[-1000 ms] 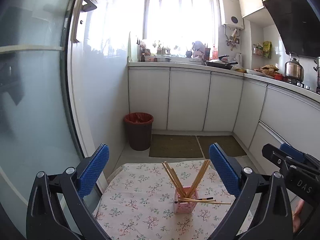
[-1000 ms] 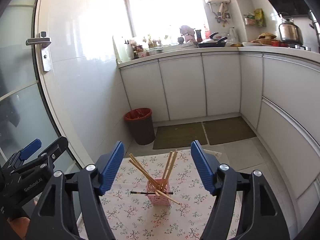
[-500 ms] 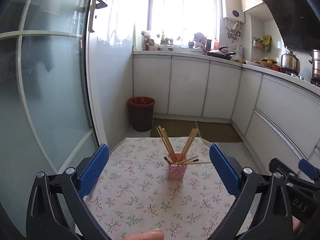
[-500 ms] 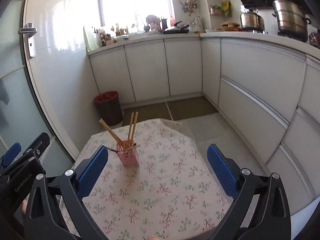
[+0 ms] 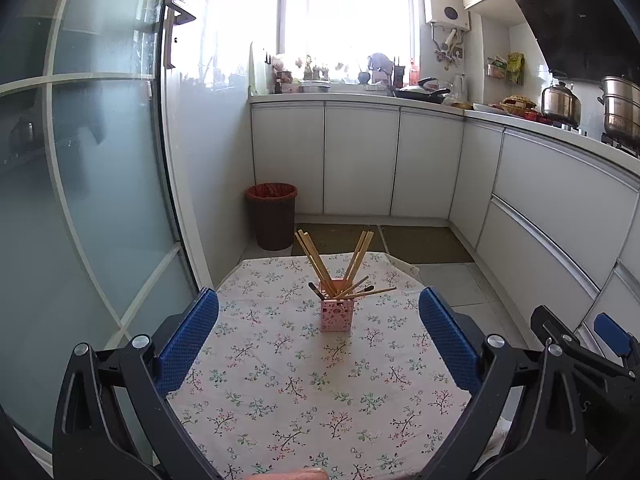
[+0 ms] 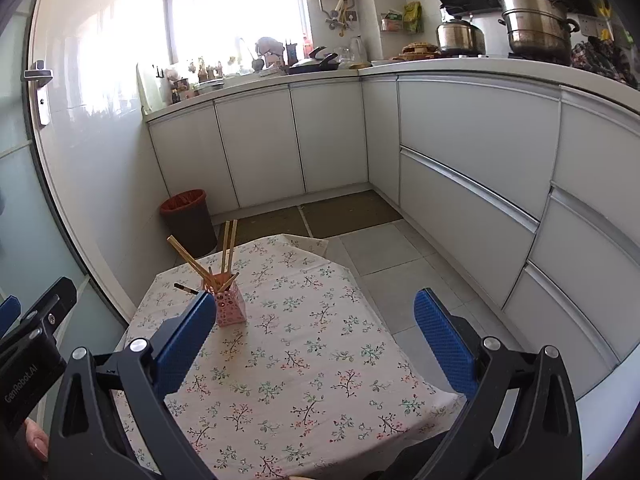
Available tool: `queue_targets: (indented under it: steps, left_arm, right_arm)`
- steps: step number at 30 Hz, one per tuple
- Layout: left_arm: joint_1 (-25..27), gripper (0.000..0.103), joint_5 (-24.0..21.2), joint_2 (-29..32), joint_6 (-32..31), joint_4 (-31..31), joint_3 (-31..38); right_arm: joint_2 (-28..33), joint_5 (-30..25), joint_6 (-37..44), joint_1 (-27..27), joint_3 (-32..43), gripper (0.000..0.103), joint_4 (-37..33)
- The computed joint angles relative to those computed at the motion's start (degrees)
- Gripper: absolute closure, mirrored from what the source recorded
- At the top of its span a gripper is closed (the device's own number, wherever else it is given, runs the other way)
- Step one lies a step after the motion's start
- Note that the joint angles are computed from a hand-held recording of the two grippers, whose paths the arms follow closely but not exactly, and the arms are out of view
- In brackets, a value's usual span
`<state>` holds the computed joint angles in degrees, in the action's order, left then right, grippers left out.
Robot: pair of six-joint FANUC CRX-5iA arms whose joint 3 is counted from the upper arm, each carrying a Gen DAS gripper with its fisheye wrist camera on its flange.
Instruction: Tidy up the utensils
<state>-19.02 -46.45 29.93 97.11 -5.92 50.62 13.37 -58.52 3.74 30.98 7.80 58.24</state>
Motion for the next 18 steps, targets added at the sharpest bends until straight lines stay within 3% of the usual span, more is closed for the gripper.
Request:
queue_targets:
  steps: [18]
  left_arm:
    - [-0.46,0.007,-2.98,0.51,2.21,-2.58,1.41]
  right_arm:
    - [-0.3,-0.59,-0.66,0.45,-0.22,0.007,0.97]
